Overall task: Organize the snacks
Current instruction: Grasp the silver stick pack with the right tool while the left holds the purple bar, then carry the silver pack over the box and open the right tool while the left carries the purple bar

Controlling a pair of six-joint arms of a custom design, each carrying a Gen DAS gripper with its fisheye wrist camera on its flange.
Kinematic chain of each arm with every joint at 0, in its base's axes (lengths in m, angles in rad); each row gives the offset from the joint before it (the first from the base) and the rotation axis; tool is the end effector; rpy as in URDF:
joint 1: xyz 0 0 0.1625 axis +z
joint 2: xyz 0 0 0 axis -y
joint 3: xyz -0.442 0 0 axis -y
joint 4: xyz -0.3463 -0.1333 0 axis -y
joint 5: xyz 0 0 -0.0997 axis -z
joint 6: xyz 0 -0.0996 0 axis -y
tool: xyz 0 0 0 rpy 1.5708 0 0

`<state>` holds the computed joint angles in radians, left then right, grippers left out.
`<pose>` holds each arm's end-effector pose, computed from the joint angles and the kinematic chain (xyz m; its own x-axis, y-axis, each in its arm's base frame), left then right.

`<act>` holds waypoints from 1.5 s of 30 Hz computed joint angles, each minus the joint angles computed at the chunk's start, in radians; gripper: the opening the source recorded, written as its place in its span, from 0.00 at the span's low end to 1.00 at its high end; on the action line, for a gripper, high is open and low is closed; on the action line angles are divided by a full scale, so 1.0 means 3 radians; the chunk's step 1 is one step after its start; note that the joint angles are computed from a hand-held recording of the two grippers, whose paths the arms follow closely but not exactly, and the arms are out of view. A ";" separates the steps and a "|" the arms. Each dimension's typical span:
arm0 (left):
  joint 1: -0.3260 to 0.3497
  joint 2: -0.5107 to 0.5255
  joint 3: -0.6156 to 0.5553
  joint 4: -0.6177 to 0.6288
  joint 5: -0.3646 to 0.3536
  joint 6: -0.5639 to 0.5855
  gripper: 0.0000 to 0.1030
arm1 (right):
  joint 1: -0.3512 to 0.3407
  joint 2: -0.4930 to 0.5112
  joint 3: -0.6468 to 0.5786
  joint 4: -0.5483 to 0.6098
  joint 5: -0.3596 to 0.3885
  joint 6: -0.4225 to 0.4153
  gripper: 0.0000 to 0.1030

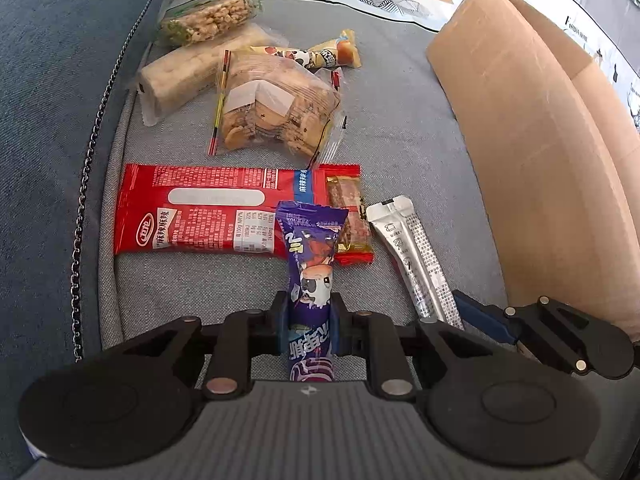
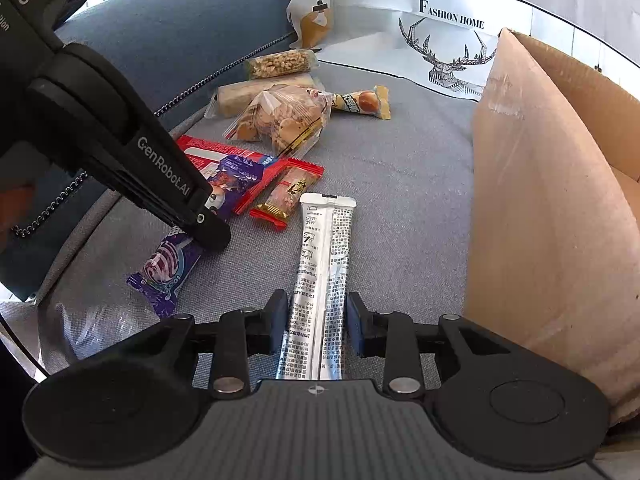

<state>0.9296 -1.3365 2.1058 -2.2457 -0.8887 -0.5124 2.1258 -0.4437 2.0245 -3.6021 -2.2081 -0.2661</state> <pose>-0.1081 -0.4726 0.2652 -0.8032 0.0550 -0.5932 0.2315 0.9463 -0.2256 0.3371 -0.4032 -0.0227 -0.6660 -0.3974 0.6313 -0.6732 0.6847 -0.2792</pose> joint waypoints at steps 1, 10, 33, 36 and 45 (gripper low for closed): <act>-0.0001 0.0000 -0.0001 0.0005 0.0007 -0.0002 0.20 | 0.0000 0.0002 0.0002 -0.0013 0.0000 -0.0011 0.30; -0.0063 -0.0069 0.0090 -0.0331 0.0069 0.0013 0.17 | 0.0024 -0.0005 0.0070 -0.0338 0.0106 -0.0125 0.22; -0.0474 -0.0428 0.0627 -0.1743 0.0563 0.0078 0.17 | 0.0210 0.0003 0.0293 -0.1439 0.0203 -0.0630 0.21; -0.0446 -0.0447 0.0623 -0.1750 0.0524 0.0088 0.17 | 0.0217 -0.0036 0.0303 -0.1485 0.0208 -0.0664 0.21; -0.0404 -0.0393 0.0615 -0.1904 0.0458 0.0159 0.17 | 0.0238 -0.0319 0.0369 -0.1660 0.0378 -0.0709 0.21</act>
<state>0.8084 -1.4544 2.2903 -2.8169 -0.7513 -0.4647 2.1971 -0.5393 2.1352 -4.1002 -2.0948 -0.4788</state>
